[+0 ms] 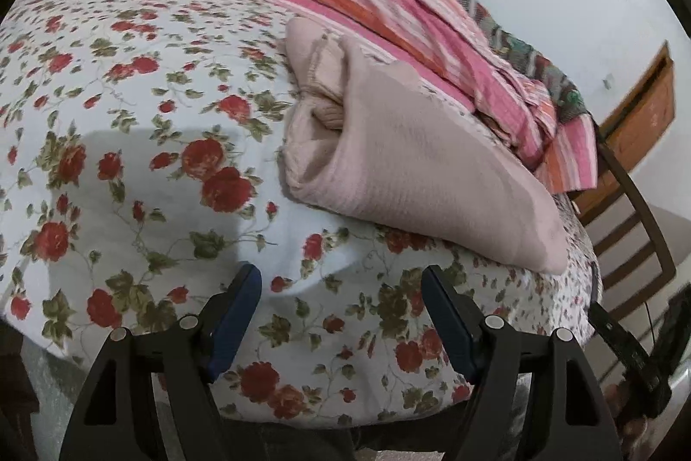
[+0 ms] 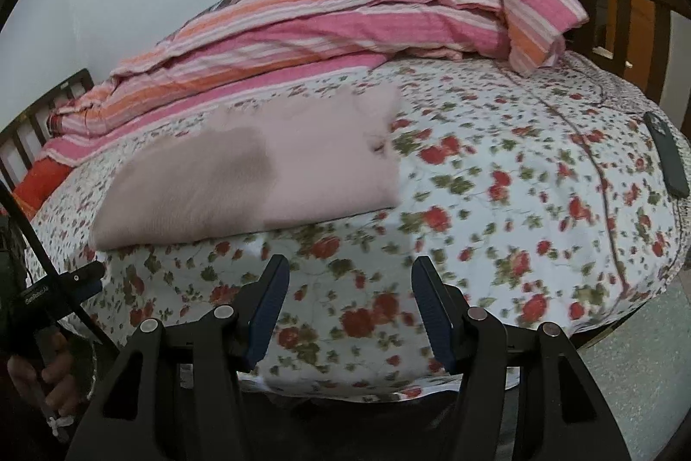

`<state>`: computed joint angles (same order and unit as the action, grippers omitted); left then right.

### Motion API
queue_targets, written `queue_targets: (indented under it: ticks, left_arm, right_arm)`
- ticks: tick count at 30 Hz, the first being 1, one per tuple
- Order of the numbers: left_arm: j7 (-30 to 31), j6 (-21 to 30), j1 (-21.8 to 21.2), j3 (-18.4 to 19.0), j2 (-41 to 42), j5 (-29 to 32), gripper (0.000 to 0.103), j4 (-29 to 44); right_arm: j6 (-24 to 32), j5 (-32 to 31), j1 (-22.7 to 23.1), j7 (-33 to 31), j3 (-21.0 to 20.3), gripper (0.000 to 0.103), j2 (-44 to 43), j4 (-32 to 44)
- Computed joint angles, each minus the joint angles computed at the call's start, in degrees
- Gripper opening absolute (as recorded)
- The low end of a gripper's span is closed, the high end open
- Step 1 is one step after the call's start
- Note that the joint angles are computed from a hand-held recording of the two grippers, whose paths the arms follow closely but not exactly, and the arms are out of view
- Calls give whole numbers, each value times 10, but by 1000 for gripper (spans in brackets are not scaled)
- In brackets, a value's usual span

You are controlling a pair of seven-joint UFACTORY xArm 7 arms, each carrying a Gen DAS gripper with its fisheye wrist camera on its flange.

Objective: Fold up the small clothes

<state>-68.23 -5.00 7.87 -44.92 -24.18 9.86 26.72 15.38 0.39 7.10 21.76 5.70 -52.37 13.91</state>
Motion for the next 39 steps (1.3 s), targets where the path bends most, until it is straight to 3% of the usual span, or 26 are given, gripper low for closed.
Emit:
queue_targets:
  ticks: [6,12,16,18,23,31,36,39]
  left_arm:
    - [-50,29,-23,29,-6,-23,75,4]
    - [-108,68,8,-19,-41,22,75,17]
    - [-145,95,40,-61,-53,63,75,30]
    - [-162,93,46,-65,-45,76,75,30]
    - [-194,90,67,-76,-48,97,75,32]
    - [-231,135,82,-78,-24,141,75,66]
    - [-284,119,104,-84,-25,174,75,74]
    - [-309,76,132,-98,-44,177,75,64]
  right_arm:
    - [41,-2,-14,-34,-35,58,-46,-3]
    - [83,1,-43,-89,-74,60,-157,-56]
    - [103,27,-66,-128,-127,60,-195,-97]
    - [104,46,-73,-152,-156,60,-196,-104]
    - [56,76,-90,-208,-181,60,-174,-107]
    - [-46,121,-40,-288,-227,60,-58,-64]
    - [-53,126,-31,-323,-228,60,-39,-32]
    - [-34,122,-53,-327,-211,60,-48,-18]
